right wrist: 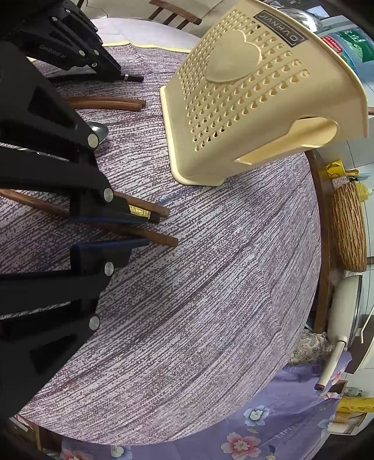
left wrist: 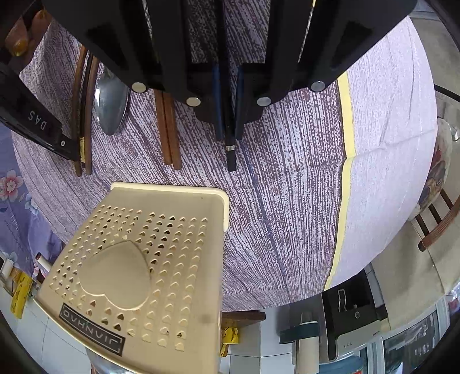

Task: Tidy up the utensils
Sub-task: 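Close the right tool on a wooden chopstick while the left tool grasps a black chopstick, then lift both held chopsticks upright above the cream holder with both tools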

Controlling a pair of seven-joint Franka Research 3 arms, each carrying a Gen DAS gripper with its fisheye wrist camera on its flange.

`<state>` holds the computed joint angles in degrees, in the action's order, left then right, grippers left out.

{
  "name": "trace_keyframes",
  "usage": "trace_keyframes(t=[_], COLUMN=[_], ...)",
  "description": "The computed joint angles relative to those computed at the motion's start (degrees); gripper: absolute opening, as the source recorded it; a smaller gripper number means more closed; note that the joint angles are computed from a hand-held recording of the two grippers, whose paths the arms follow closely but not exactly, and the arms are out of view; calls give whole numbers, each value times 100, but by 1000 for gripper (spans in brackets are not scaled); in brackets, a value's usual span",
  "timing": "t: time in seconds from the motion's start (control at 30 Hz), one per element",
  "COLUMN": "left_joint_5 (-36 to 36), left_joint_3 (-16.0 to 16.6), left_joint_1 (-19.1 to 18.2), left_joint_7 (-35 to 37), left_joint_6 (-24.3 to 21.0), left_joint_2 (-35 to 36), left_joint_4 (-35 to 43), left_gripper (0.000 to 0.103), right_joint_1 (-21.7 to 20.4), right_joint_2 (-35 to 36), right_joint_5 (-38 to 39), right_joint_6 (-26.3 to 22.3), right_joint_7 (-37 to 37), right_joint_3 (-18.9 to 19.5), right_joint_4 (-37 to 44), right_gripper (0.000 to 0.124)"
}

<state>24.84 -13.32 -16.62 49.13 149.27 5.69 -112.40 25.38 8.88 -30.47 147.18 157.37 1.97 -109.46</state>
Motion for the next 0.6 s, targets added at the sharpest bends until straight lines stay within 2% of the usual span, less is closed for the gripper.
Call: trace_keyframes(t=[0.33, 0.43, 0.6], left_joint_5=[-478, -594, -815], left_joint_3=[-3, 7, -2], left_joint_1=[98, 142, 189], left_joint_7=[309, 405, 583], left_joint_6=[242, 405, 751], left_joint_2=[-41, -157, -466], left_joint_4=[-67, -180, -451], left_gripper=[8, 8, 8], right_joint_1=[-230, -253, -308], right_joint_2=[-128, -203, -435], right_joint_5=[675, 732, 560], right_joint_6=[1150, 1402, 2108], right_joint_7=[-329, -359, -245], right_joint_3=[-31, -77, -148], right_joint_4=[-480, -615, -926], right_gripper=[10, 10, 9])
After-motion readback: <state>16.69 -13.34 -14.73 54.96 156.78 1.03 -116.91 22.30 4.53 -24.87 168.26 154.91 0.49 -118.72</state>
